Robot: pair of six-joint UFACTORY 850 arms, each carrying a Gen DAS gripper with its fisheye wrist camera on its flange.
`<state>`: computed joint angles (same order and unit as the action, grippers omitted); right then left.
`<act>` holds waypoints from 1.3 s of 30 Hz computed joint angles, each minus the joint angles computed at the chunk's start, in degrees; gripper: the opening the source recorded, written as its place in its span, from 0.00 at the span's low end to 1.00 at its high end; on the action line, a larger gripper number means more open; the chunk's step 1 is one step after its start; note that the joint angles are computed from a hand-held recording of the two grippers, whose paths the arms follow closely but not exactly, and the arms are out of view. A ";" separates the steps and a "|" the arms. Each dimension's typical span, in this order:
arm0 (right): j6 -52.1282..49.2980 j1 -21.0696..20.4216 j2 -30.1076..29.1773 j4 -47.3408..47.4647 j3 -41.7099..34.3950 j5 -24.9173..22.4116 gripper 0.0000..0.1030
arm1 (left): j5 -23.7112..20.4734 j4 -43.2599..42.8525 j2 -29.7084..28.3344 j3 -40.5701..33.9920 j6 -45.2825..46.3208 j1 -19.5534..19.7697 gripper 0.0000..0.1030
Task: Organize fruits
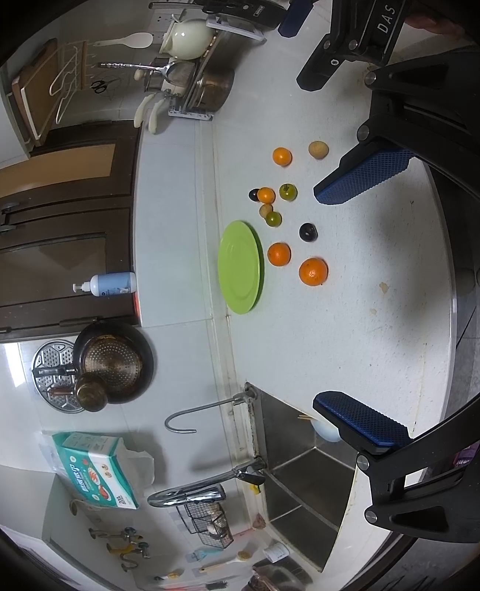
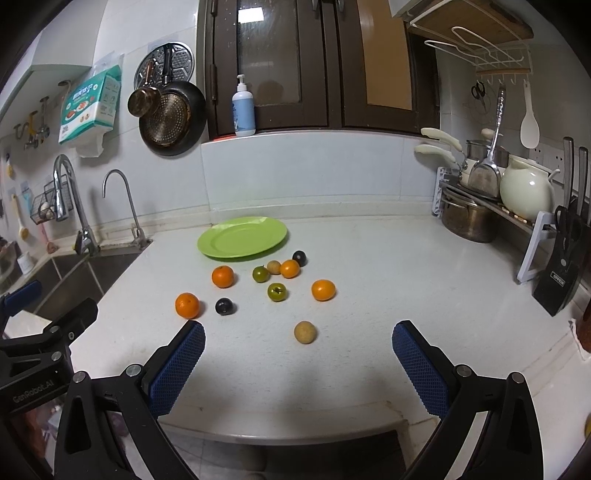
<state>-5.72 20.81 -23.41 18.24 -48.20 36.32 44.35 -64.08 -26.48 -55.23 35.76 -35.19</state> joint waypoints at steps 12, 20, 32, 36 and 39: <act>-1.87 0.40 -3.13 3.37 -3.83 -2.93 0.99 | -2.95 4.32 -2.77 -2.25 -1.13 3.11 1.00; -6.82 0.74 -7.57 9.51 -9.18 -6.33 0.95 | -8.08 8.81 -7.13 -6.99 -0.99 6.39 0.98; -12.94 0.17 -15.83 17.75 -19.89 -14.48 0.82 | -17.08 11.85 -14.02 -15.11 4.96 10.50 0.82; -15.73 -0.30 -18.42 21.61 -23.18 -17.69 0.74 | -21.33 12.95 -16.57 -18.40 6.08 11.75 0.75; -19.14 -0.50 -19.90 25.26 -25.07 -19.20 0.68 | -25.47 13.23 -18.51 -21.09 6.39 12.64 0.70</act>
<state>-24.87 20.31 -43.31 43.49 -73.26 17.12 18.88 -50.85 -44.99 -76.32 42.15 -22.54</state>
